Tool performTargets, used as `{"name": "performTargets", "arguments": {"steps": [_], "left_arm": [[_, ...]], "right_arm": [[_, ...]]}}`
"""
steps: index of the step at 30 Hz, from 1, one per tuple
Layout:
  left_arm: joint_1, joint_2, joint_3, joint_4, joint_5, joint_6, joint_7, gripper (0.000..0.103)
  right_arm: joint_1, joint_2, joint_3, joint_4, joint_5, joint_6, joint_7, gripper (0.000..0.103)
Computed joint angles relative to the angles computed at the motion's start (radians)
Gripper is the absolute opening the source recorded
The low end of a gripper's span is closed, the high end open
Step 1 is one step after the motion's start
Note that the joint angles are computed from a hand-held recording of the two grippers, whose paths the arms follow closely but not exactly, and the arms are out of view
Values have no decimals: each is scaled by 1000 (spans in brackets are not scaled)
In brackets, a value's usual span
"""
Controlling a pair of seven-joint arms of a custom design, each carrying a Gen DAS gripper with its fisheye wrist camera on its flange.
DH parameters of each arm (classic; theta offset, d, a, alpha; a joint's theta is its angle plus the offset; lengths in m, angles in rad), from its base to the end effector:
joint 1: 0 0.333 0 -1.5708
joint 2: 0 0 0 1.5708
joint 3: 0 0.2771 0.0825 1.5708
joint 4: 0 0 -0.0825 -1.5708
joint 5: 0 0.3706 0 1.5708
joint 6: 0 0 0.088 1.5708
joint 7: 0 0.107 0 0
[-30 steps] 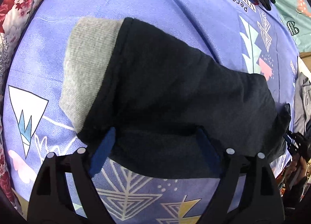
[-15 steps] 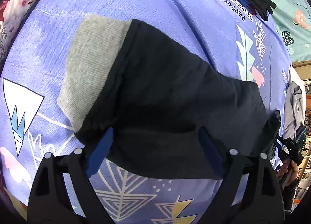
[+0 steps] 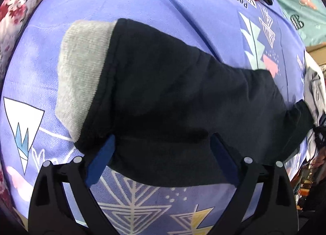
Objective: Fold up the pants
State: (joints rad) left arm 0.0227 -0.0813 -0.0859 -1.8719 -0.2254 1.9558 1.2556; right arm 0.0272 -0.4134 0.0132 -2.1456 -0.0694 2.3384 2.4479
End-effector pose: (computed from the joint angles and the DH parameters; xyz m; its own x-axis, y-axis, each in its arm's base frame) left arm 0.5421 -0.0503 0.5259 0.2941 -0.9227 0.2491 -0.9429 -0.3228 -0.0823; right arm 0.4762 0.0191 0.6040 -0.5975 -0.7010 -0.3894 -0.5623 0.7125 -0.4197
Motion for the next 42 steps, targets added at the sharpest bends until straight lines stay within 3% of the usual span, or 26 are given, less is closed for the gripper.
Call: {"name": "performTargets", "arguments": {"steps": [4,8,14,15,16,18,21,24,27,29,31,33,38,42], "left_arm": [[13,-2,15,-1,-55,-5,-9,94],[16,-13,16,-17,-70,8,11,97],[8,13,7,13,-58,-9,31,97],[8,17,7,15,-62,-8,30,97],[9,18,8,16,-67,-7,31,97],[10,19,7,13,-76,4,27,97],[7,22,2,12,-71,20,14,98],[6,13,3,5,-61,19,15,98],[9,-6,8,-16,-72,25,27,98],[11,-10,13,-20,-86,26,26,99],[13,-16,15,-29,-105,33,7,100],[15,-15,18,-27,-119,31,1,100],[17,5,16,-1,-108,6,9,101],[13,4,9,-3,-91,11,13,101]], "right_arm": [[-1,-120,8,-46,-20,21,-24,4],[-19,-228,6,-168,-17,-53,-31,4],[-46,-234,24,-276,-12,-121,41,9],[-45,-230,27,-269,-20,-128,43,25],[-46,-217,33,-247,-32,-154,43,49],[-54,-195,56,-205,-88,-192,45,59],[-45,-172,57,-180,-140,-144,32,59],[-16,-88,27,-115,-103,-177,-26,59],[-25,-39,49,-69,-172,-198,-21,59],[-16,-15,41,-45,-181,-204,-44,47],[-8,12,36,-18,-187,-228,-68,20],[-5,-1,36,-30,-212,-265,-84,7],[-4,-77,23,-107,-213,-206,-107,5],[-5,-181,45,-143,-238,-186,-138,4]]}}
